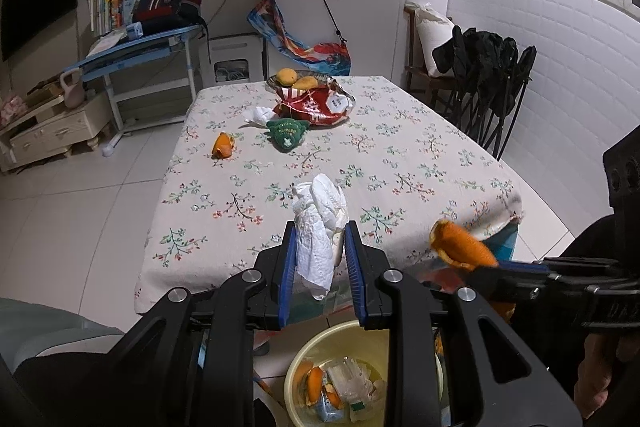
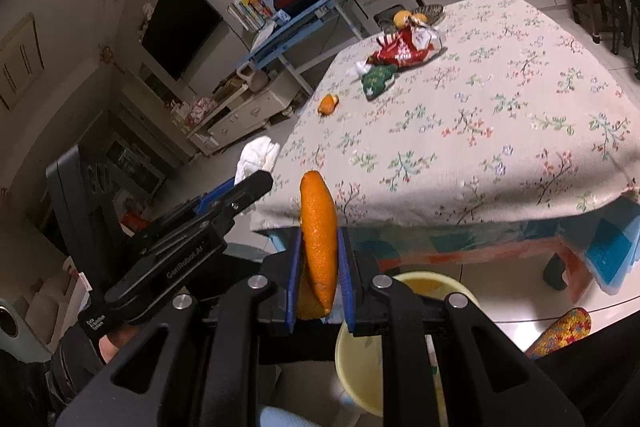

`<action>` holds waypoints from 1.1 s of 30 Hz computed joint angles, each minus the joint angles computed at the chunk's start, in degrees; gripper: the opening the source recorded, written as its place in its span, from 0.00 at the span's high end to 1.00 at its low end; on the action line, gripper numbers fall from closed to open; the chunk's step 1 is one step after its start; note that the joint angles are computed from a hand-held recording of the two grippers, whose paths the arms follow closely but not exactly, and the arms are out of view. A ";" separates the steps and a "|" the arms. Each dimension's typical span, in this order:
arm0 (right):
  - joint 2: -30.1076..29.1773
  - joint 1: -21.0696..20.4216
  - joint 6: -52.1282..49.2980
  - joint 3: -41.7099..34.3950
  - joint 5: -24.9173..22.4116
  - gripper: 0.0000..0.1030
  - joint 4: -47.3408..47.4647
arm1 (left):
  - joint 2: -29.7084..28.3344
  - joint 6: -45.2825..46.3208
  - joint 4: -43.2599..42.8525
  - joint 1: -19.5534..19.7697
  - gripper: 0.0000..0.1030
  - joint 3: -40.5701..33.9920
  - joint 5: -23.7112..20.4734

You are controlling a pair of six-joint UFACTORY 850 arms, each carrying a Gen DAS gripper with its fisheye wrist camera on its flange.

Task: Collect trash
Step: 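Carry the tissue and orange peel over the yellow basin with both tools, then open the right tool to drop the peel while the left tool drops the tissue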

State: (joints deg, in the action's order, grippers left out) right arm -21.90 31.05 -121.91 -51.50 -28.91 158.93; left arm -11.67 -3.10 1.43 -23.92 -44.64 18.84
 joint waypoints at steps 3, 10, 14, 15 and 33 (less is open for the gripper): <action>-1.10 0.04 5.65 -1.06 2.27 0.82 -6.24 | 0.11 -0.77 0.84 0.02 0.78 0.35 -0.11; -3.25 0.48 16.63 -2.63 6.89 0.82 -17.72 | 0.31 -2.33 2.29 0.15 0.78 0.97 -0.14; -4.19 0.97 20.71 -3.59 8.94 0.82 -22.53 | 0.37 -2.67 2.63 0.05 0.78 1.14 -0.13; -4.44 1.09 22.18 -3.99 9.54 0.82 -24.24 | 0.37 -2.85 2.86 0.06 0.78 1.21 -0.16; -4.67 1.47 23.67 -4.13 12.87 0.48 -23.09 | 0.25 -11.40 11.54 -0.05 0.78 1.63 -1.07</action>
